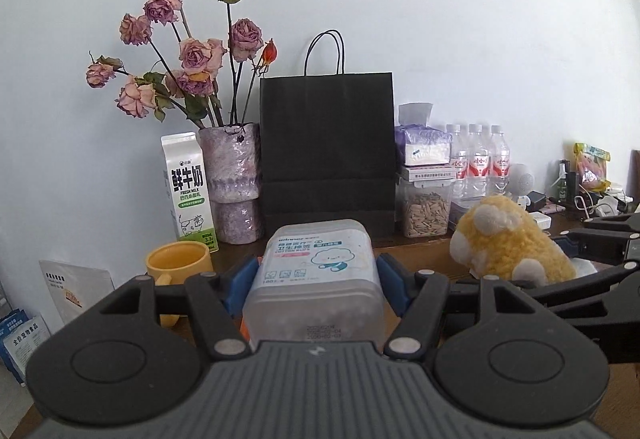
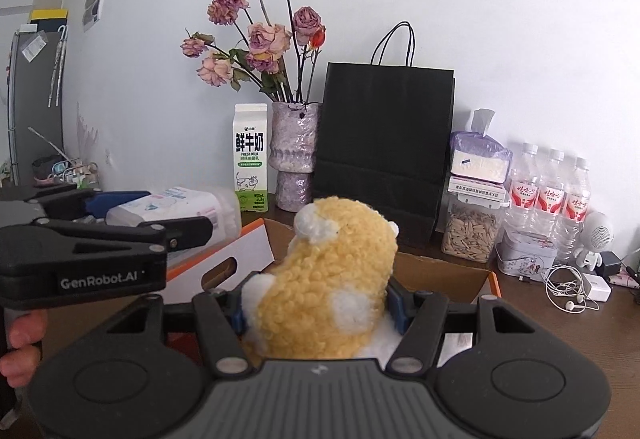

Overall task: Organize objects
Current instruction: 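Carry the sheep toy and swab tub into the box and open both grippers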

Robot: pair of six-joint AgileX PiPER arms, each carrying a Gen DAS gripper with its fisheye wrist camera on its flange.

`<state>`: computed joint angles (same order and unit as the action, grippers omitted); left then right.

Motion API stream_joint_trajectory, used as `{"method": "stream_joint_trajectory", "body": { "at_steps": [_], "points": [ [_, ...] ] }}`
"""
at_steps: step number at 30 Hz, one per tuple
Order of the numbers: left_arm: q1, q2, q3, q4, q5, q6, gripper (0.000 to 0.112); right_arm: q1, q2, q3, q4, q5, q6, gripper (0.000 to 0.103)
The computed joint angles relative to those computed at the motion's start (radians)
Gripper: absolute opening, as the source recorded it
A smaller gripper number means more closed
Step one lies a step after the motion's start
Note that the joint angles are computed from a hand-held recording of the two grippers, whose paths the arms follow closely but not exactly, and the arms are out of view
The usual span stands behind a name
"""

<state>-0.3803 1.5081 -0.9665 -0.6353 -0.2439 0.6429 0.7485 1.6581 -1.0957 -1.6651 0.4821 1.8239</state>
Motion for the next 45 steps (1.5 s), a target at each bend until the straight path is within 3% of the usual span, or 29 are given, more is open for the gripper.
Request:
{"method": "stream_joint_trajectory", "body": {
  "at_steps": [4,8,11,20,23,24,25,26,27,31,34,45],
  "points": [
    [0.012,0.088,-0.094,-0.054,0.013,0.052,0.066,-0.066,0.090,-0.098,0.052,-0.069,-0.070,0.061],
    [0.007,0.181,-0.196,-0.217,0.022,0.226,0.066,-0.114,0.174,-0.189,0.138,-0.119,-0.170,0.061],
    [0.011,0.233,-0.245,-0.220,0.040,0.216,0.066,-0.137,0.209,-0.209,0.140,-0.148,-0.170,0.061],
    [0.023,0.315,-0.328,-0.384,0.109,0.387,0.066,-0.186,0.249,-0.231,0.255,-0.168,-0.268,0.061],
    [0.028,0.315,-0.331,-0.413,0.121,0.410,0.068,-0.187,0.256,-0.241,0.295,-0.151,-0.296,0.065],
    [0.029,0.313,-0.331,-0.404,0.119,0.394,0.072,-0.185,0.258,-0.244,0.288,-0.138,-0.285,0.073],
    [0.030,0.311,-0.329,-0.410,0.116,0.392,0.090,-0.182,0.260,-0.248,0.298,-0.121,-0.290,0.083],
    [0.029,0.309,-0.327,-0.422,0.106,0.395,0.102,-0.178,0.261,-0.250,0.302,-0.104,-0.291,0.100],
    [0.027,0.307,-0.323,-0.428,0.090,0.387,0.103,-0.175,0.259,-0.246,0.285,-0.090,-0.271,0.103],
    [0.032,0.310,-0.340,-0.631,0.104,0.577,0.103,-0.178,0.252,-0.241,0.280,-0.094,-0.260,0.103],
    [0.030,0.310,-0.339,-0.657,0.102,0.607,0.103,-0.174,0.249,-0.239,0.276,-0.094,-0.260,0.103],
    [0.028,0.276,-0.302,-0.566,0.103,0.509,0.103,-0.153,0.224,-0.211,0.233,-0.073,-0.221,0.103]
  ]
}}
